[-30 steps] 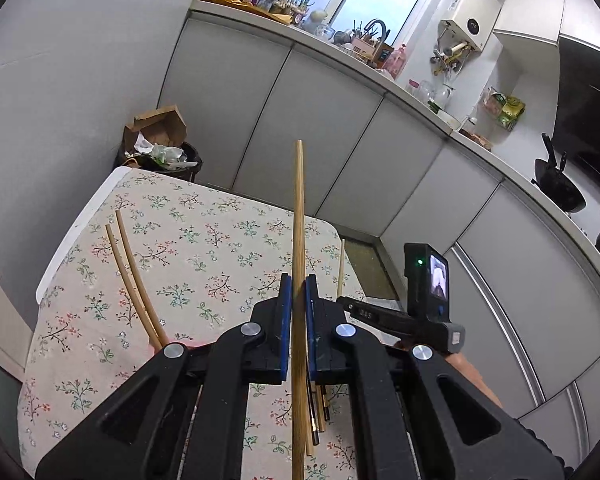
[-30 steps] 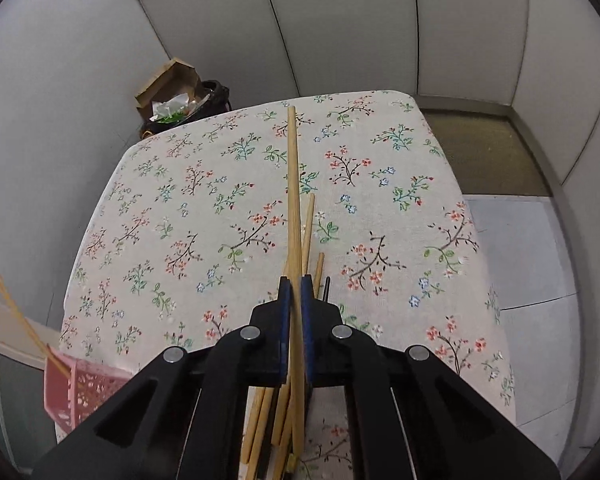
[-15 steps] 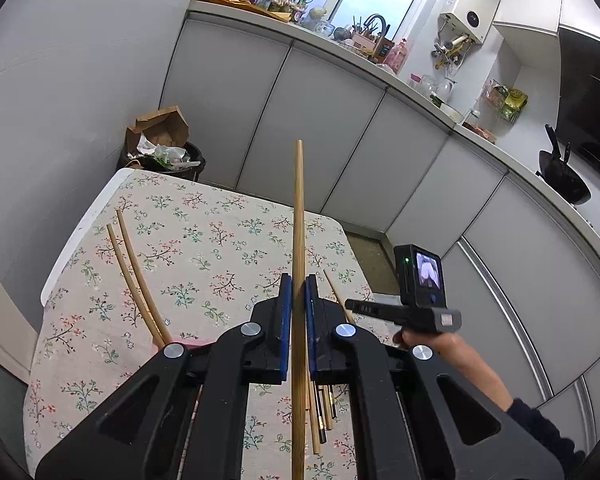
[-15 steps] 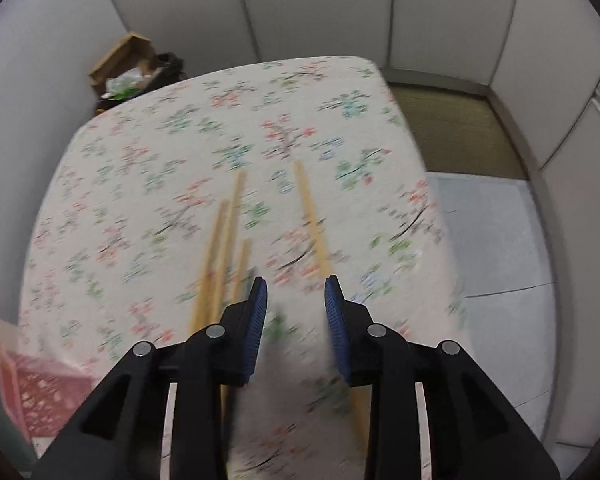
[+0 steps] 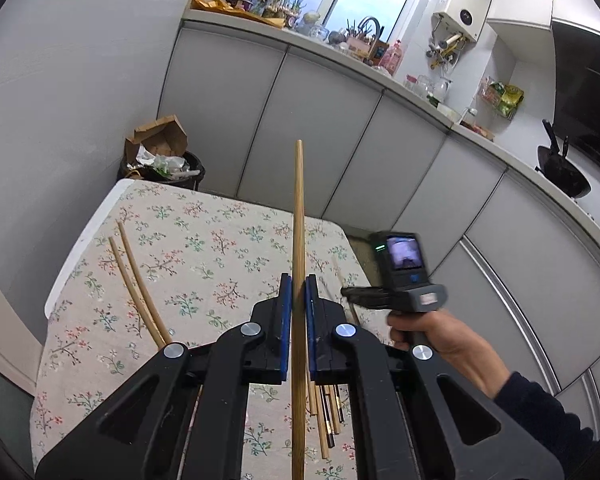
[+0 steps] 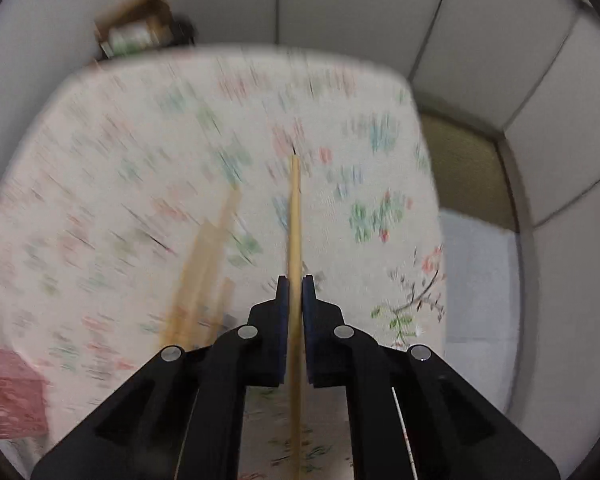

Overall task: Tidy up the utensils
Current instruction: 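Lower both held chopsticks into the pink holder and open both tools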

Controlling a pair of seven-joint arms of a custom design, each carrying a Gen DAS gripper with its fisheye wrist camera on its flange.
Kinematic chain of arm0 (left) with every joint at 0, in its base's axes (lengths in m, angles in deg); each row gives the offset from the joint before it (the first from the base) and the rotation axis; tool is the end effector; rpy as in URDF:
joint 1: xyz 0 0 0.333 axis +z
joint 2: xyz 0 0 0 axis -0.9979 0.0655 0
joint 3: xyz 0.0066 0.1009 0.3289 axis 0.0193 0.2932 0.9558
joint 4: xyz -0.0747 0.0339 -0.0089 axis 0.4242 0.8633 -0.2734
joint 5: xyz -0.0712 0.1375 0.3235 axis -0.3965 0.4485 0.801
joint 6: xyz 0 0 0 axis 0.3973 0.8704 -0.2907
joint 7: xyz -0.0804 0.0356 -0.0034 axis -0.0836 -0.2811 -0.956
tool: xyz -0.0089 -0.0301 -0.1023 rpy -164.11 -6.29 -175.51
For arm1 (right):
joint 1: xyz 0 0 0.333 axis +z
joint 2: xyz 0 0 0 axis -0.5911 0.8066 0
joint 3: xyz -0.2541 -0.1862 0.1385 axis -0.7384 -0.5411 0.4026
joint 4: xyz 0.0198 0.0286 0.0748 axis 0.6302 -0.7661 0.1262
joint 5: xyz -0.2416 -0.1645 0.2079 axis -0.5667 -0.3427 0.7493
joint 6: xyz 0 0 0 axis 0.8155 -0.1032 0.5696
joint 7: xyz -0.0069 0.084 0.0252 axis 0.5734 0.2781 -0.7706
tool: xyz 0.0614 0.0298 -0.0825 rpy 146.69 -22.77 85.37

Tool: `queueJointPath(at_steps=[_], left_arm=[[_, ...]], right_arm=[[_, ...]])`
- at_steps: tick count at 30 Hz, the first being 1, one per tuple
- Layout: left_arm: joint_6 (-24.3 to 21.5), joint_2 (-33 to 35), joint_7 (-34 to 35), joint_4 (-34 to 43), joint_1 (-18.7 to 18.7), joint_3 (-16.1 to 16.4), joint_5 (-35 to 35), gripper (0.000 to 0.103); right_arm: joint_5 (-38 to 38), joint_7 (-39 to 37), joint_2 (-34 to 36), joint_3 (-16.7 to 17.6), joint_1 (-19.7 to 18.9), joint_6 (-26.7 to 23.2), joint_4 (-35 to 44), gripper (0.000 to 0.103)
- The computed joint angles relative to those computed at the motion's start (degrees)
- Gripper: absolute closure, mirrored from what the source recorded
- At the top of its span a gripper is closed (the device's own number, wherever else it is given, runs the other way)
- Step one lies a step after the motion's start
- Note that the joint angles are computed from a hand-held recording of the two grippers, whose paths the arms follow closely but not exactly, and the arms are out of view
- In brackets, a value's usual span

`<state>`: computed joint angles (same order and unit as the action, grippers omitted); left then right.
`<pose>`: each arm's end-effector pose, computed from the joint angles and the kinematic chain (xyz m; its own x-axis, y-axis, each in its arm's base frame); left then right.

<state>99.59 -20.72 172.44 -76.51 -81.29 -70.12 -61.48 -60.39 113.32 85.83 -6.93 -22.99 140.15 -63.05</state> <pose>0.5511 0.0103 0.6658 -0.5080 -0.7827 0.3597 -0.6100 0.0321 -0.7917 0.6592 0.1629 0.5501 -0.2043 -0.9739 -0.0991 -0.8408 0.2264 -0.4917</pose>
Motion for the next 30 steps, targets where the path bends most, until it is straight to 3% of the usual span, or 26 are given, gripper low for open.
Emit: queueJointPath(at_steps=[7,8,12,17,26,30], left_arm=[[3.1,0.9,2.6,1.0,1.4,1.0,-7.2,0.097],[3.6,0.9,3.1,1.1,1.6,1.1,-8.5,0.097],[7.5,1.4,6.7,0.6,2.1,1.0,-14.6,0.097],[12.8,2.3,11.5,-0.5,1.8,0.1,-17.4,0.097],[16.1,3.6,14.9,-0.9,1.8,-0.9,-19.9,0.097],[18.0,3.9,16.9,-1.7,1.5,-1.4,-20.8,0.097]], right_arm=[[-8.0,9.7,-9.1,-0.1,3.9,17.2,-6.7,0.097],[-9.7,13.1,-10.2,-0.1,4.8,21.4,-7.8,0.096],[-23.9,27.9,-11.0,-1.9,9.4,29.0,-7.0,0.096],[-41.1,44.2,-8.8,-3.6,13.7,29.2,-2.6,0.096],[-50.8,58.4,-6.9,-4.2,14.8,30.2,-1.3,0.096],[-52.4,61.4,-5.4,-4.0,15.0,29.2,-0.1,0.096]])
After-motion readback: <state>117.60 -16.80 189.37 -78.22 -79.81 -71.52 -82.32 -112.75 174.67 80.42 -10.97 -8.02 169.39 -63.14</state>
